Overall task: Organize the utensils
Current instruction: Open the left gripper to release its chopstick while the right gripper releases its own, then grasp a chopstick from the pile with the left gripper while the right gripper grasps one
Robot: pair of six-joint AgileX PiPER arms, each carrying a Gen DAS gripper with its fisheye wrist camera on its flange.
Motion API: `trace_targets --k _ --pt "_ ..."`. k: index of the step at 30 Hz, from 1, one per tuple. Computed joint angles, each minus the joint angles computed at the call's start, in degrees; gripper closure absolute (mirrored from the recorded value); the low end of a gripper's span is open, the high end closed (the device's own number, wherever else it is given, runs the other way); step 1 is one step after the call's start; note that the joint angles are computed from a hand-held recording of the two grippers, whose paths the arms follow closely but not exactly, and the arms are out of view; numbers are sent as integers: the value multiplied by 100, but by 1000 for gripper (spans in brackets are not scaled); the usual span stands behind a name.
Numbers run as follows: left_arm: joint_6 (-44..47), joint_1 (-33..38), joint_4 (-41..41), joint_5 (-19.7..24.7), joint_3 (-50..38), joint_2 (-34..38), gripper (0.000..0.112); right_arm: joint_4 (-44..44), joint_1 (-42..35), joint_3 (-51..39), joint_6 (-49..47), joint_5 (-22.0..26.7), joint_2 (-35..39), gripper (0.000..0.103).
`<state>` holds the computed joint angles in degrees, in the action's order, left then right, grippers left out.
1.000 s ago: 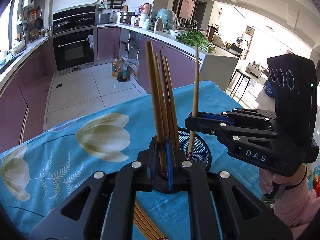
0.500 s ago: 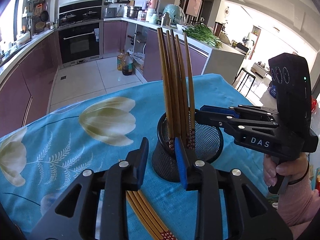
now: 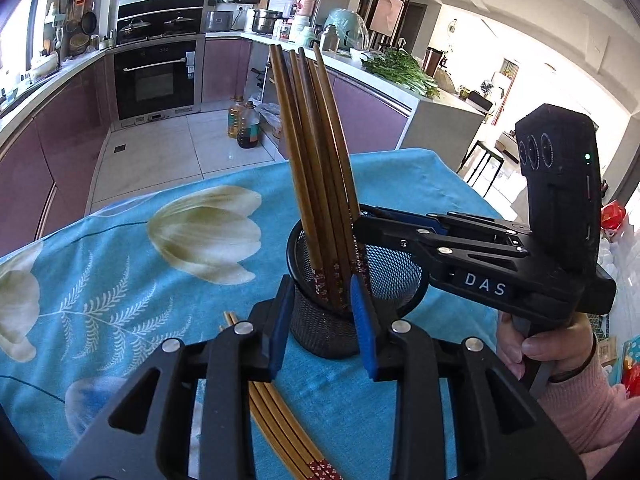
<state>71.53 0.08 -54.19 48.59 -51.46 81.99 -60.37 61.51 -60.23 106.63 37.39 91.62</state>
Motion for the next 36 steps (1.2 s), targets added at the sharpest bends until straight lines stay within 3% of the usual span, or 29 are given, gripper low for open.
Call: trace_targets --k 4,8,13,17,20,29,36 --pt "48 -16 -78 -112 90 -57 84 29 27 36 13 65 -43 83" --pt "420 330 -338 -26 269 -197 82 -152 274 74 245 469 -150 81" --pt "1057 969 -543 149 600 -444 77 -610 1051 181 692 1383 -429 75" --pt "1328 1336 -417 155 832 -521 73 -893 1636 134 871 1593 -443 71" --pt "1498 1512 -258 90 1036 -504 73 -978 1876 144 1007 1360 -331 70" --pt "1741 1565 41 -422 1553 -264 73 -376 1452 -312 828 -289 900 70" --pt "1843 1504 23 -661 1742 -135 73 327 1268 -782 129 -534 1458 71"
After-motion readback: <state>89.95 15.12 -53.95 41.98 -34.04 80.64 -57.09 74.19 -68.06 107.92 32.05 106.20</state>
